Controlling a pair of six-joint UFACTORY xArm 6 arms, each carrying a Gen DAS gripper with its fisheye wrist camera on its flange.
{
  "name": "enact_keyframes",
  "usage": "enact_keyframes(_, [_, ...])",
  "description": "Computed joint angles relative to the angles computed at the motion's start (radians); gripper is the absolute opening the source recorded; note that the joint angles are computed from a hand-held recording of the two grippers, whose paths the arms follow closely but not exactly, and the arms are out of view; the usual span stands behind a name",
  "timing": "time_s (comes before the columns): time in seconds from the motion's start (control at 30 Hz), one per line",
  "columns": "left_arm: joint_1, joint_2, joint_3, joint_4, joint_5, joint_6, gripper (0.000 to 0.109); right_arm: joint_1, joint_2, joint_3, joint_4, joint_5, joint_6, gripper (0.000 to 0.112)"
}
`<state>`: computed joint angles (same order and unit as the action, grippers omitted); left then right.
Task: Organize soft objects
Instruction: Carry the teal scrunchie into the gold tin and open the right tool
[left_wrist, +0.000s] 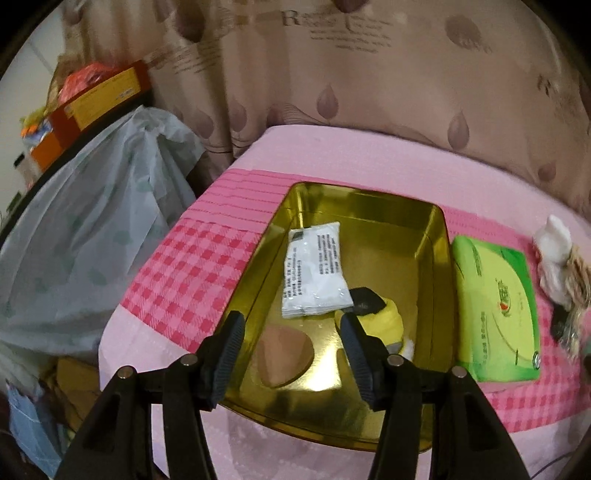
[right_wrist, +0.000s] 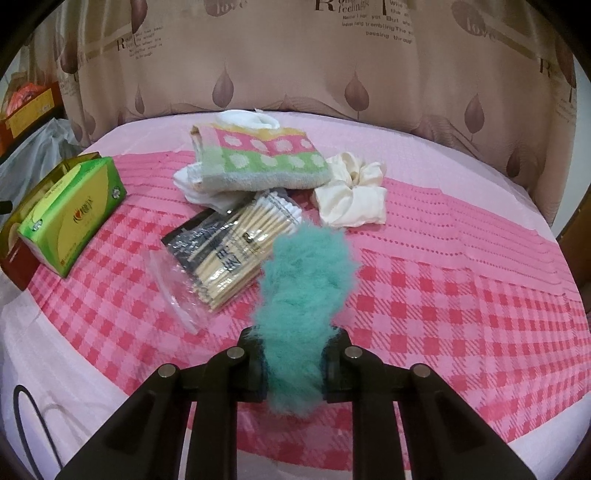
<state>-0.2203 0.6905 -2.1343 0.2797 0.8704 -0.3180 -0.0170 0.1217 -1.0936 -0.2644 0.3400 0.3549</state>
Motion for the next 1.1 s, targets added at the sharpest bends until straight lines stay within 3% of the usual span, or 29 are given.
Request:
enact_keyframes(0.23, [0.026, 0.018, -0.027, -0.053, 0.035, -0.03, 0.056, 0.034, -0.008, -0.023, -0.007, 0.025, 0.021, 0.017])
enact_keyframes(0.53, [0.038, 0.019, -0.03, 0.004, 0.051, -0.124, 0.056, 0.11, 0.019, -0.126, -0.003, 0.067, -0.03, 0.017])
enact_keyframes(1.1, [0.055, 0.017, -0.032, 0.019, 0.068, -0.196, 0.056, 0.3, 0.278, -0.553, 0.265, 0.176, -0.328, 0.017])
